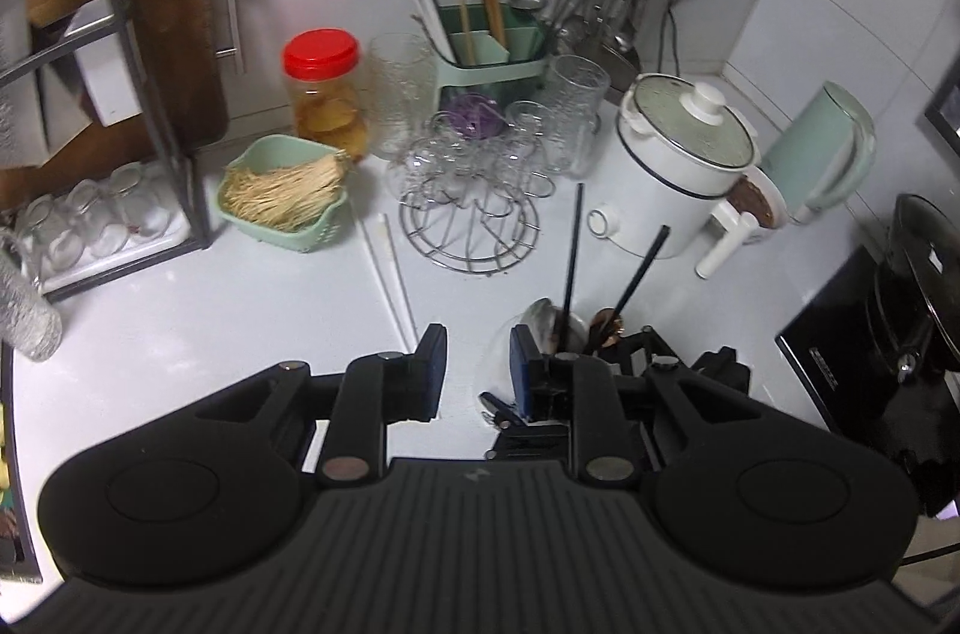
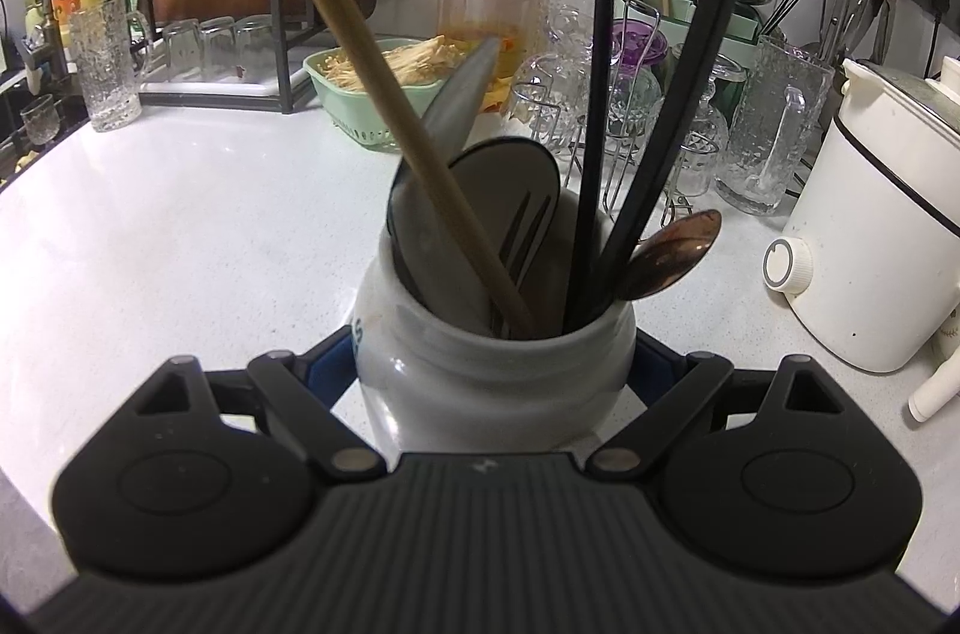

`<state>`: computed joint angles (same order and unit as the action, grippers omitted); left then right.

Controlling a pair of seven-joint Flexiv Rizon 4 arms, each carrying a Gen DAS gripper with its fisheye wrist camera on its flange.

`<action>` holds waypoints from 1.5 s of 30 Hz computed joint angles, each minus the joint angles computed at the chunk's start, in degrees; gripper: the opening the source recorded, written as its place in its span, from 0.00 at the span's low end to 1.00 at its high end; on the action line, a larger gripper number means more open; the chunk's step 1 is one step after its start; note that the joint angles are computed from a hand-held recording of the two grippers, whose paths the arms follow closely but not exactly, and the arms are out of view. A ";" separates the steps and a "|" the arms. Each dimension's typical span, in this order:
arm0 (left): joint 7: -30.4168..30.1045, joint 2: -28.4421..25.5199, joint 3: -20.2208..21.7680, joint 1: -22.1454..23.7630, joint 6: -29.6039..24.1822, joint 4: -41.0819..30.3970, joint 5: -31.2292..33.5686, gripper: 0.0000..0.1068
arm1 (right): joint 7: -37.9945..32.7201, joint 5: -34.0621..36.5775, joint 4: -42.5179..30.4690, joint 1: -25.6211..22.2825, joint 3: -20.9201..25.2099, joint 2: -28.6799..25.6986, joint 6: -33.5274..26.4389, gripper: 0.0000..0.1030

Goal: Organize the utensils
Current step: 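Move the left tool back over the white chopsticks on the counter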

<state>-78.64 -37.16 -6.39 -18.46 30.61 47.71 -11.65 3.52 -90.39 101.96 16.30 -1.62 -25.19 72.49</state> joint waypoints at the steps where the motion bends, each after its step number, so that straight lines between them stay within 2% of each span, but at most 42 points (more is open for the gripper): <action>1: -0.26 0.63 0.25 -0.04 1.04 1.30 0.25 0.24 | -0.15 0.11 -0.04 0.01 0.02 -0.02 -0.02 0.90; 9: -4.12 4.48 1.20 -0.07 8.51 10.70 1.54 0.24 | 0.32 -0.35 -0.02 -0.01 -0.12 0.01 0.28 0.90; 14: -7.09 3.72 1.36 -0.13 9.09 11.30 2.24 0.24 | 0.89 -1.48 -0.12 -0.21 -0.01 -0.04 0.35 0.90; 27: -15.66 -0.83 3.54 -1.02 3.91 3.51 5.76 0.24 | 2.09 -4.67 -0.75 -1.86 0.84 -0.38 1.83 0.90; 38: -12.16 -5.82 3.15 0.51 -2.96 -6.00 6.24 0.24 | 3.27 -4.41 -0.86 -1.12 0.87 -0.53 -0.05 0.90; 45: -10.36 -10.65 2.44 1.19 -4.74 -12.08 4.05 0.24 | 4.68 -6.40 -1.75 -1.69 0.66 -1.12 0.87 0.90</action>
<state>-89.00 -47.81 -3.94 -17.27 25.87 35.64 -7.60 8.20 -96.79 100.21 14.61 -0.97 -26.31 73.35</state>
